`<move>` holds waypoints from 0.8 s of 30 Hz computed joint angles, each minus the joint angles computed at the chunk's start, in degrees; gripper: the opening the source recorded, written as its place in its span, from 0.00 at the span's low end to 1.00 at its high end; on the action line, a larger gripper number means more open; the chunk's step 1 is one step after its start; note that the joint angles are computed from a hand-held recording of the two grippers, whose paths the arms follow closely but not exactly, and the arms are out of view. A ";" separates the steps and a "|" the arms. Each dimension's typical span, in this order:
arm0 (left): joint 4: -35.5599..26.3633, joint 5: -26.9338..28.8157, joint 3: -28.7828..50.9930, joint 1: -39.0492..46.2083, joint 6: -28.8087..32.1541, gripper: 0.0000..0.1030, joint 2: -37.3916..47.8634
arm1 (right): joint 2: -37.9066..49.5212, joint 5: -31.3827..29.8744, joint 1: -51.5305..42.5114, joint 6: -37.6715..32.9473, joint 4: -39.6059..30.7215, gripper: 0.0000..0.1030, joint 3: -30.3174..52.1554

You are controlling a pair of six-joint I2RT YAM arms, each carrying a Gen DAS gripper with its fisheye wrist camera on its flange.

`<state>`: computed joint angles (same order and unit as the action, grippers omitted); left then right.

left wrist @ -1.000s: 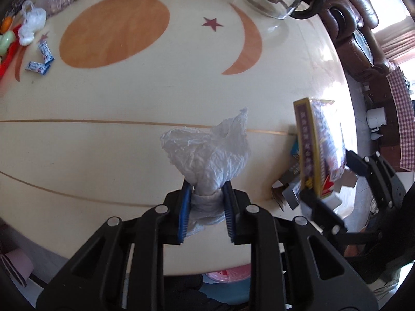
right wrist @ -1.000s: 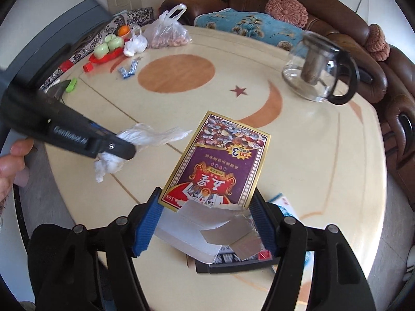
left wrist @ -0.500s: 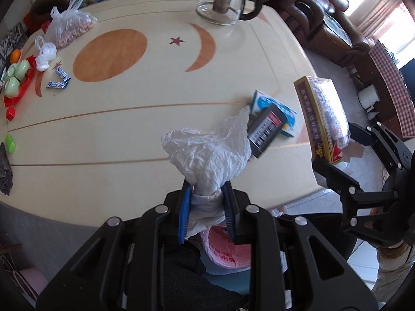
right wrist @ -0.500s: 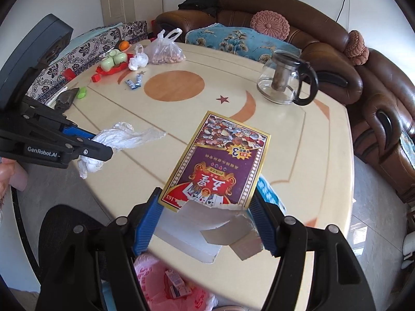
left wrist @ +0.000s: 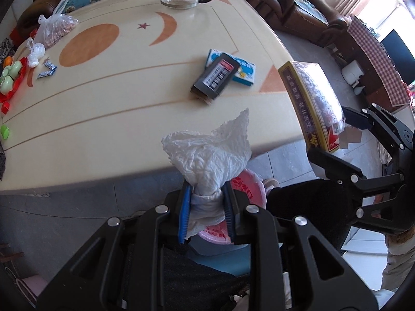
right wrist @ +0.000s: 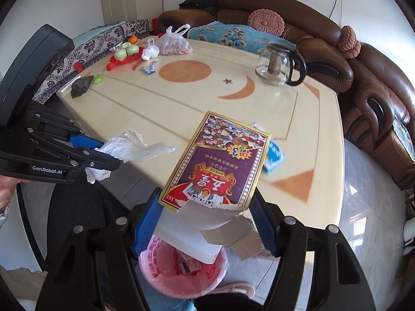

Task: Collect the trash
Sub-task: 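Carry the white bag and purple-gold box over the pink bin with both grippers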

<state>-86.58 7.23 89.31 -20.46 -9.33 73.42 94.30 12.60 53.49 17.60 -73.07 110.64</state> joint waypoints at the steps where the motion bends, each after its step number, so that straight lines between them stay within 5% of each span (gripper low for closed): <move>1: 0.67 -0.17 -1.71 -1.07 -0.59 0.23 -1.19 | -1.45 0.40 0.95 1.18 0.24 0.63 -2.25; 24: 14.68 -3.65 -31.37 -20.56 -14.17 0.23 -10.94 | -12.90 0.15 10.64 13.63 6.72 0.63 -29.24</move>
